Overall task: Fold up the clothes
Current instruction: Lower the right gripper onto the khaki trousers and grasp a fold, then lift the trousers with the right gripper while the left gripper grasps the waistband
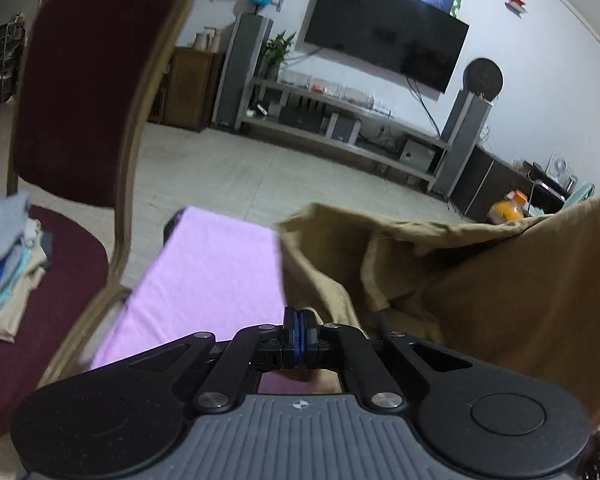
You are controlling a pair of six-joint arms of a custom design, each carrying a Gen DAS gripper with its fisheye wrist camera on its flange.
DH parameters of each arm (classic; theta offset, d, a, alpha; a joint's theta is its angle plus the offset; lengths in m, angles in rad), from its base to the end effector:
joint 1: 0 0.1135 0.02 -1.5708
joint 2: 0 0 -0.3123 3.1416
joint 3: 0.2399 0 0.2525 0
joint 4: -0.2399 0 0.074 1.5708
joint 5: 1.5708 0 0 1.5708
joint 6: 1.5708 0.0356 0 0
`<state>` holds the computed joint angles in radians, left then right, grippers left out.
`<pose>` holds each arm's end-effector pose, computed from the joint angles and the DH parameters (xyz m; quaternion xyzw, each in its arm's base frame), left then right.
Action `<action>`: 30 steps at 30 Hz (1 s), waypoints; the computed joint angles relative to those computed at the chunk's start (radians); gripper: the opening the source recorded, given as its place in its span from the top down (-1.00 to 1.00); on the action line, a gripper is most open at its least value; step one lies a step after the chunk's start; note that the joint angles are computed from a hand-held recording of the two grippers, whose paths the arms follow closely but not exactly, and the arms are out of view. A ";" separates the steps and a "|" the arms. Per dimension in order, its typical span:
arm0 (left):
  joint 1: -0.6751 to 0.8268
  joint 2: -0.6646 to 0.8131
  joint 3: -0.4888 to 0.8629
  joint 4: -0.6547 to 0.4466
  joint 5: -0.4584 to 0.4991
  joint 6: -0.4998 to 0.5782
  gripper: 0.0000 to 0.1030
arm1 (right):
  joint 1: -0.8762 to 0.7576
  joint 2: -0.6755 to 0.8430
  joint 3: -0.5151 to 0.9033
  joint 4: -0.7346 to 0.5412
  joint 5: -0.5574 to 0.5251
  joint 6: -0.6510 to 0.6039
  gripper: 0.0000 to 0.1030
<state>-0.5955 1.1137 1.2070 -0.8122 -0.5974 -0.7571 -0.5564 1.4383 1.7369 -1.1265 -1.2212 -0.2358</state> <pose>0.1757 -0.0948 0.4082 -0.1914 0.8577 -0.0382 0.4757 0.2332 -0.1056 0.4891 -0.0836 0.7869 0.3782 0.4805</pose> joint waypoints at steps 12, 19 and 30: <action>0.048 0.056 -0.368 0.134 0.260 -0.143 0.44 | 0.319 0.332 -0.083 0.237 0.836 0.111 0.52; -0.008 0.069 -0.424 0.253 0.285 -0.111 -0.14 | 0.050 0.262 -0.087 0.014 0.552 -0.181 0.03; 0.114 0.189 -0.516 0.461 0.395 -0.056 -0.60 | -0.015 0.158 -0.509 -0.030 0.472 -0.279 -0.43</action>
<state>-0.4819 1.3026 0.6911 -0.3510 -0.2024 -0.8127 -0.5717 1.5960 1.2278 -1.1561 -0.7494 -0.5151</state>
